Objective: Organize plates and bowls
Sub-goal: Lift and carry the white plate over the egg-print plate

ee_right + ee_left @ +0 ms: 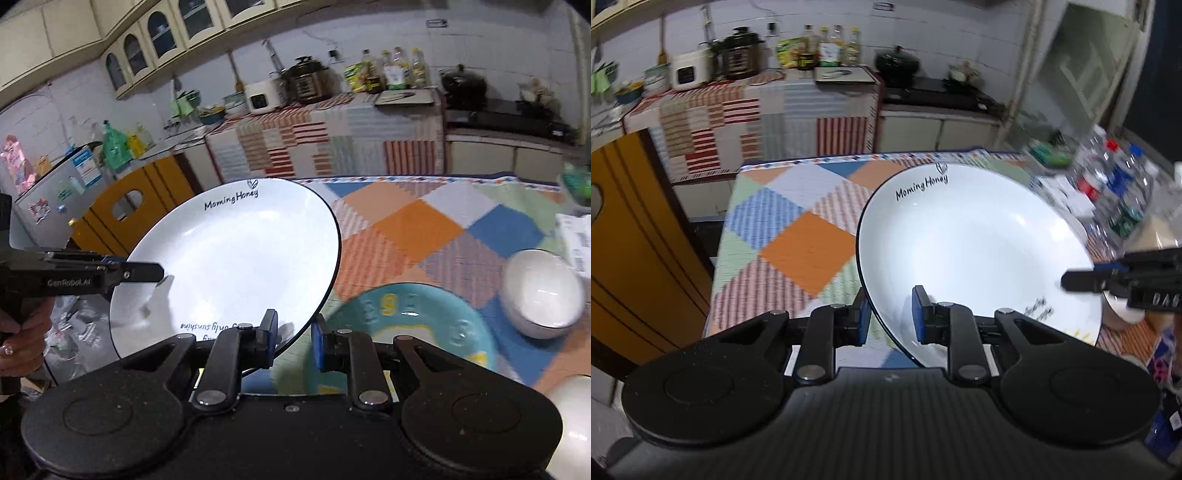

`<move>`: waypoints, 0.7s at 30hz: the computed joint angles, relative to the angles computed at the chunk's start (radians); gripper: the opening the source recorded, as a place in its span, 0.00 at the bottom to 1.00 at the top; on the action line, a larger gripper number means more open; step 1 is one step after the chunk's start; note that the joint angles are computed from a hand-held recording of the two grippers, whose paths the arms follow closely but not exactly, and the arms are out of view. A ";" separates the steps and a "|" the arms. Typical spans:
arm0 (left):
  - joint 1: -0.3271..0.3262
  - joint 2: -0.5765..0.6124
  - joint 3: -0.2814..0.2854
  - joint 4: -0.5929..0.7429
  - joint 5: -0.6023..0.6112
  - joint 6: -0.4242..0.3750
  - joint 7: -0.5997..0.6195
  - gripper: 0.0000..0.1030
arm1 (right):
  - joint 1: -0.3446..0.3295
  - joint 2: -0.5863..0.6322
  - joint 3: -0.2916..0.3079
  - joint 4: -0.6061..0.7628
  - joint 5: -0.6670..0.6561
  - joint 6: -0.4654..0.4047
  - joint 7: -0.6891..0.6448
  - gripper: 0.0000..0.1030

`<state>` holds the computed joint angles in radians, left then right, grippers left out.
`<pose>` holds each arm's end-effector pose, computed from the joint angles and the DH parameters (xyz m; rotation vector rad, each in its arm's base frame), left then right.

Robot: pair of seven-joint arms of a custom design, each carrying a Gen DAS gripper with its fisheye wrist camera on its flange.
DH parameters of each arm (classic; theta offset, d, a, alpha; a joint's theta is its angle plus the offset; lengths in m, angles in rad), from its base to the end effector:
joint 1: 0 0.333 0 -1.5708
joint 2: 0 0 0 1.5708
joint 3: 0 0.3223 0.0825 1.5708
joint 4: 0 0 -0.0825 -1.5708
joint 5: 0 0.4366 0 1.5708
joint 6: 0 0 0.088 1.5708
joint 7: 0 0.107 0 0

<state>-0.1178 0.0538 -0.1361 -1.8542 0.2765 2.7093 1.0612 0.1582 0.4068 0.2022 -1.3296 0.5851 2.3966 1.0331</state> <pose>0.6529 -0.1774 0.5717 -1.8211 1.7211 -0.8663 0.7404 0.2490 0.5819 -1.9834 1.1072 -0.1343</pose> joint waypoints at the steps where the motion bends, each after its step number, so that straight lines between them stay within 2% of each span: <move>1: -0.003 0.008 -0.005 0.009 -0.008 -0.003 0.016 0.21 | -0.005 -0.012 -0.003 -0.014 0.002 0.003 0.000 0.23; 4: -0.015 0.044 -0.019 0.049 -0.080 -0.019 0.091 0.21 | -0.008 -0.036 -0.027 -0.043 -0.027 0.003 0.034 0.23; 6: -0.025 0.074 -0.022 0.078 -0.115 -0.033 0.127 0.21 | -0.028 -0.044 -0.030 -0.063 0.002 -0.001 0.053 0.23; 14: -0.068 0.176 -0.014 0.178 -0.178 -0.087 0.154 0.21 | -0.051 -0.080 -0.048 -0.155 0.017 0.046 0.062 0.23; 21: -0.090 0.273 -0.009 0.288 -0.230 -0.158 0.173 0.21 | -0.077 -0.058 -0.058 -0.161 0.044 0.018 0.125 0.23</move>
<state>-0.2078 0.3271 -0.1448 -1.5667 0.0466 2.5512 1.2347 0.0809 0.3486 0.1440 -1.4906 0.6288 2.4148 1.1577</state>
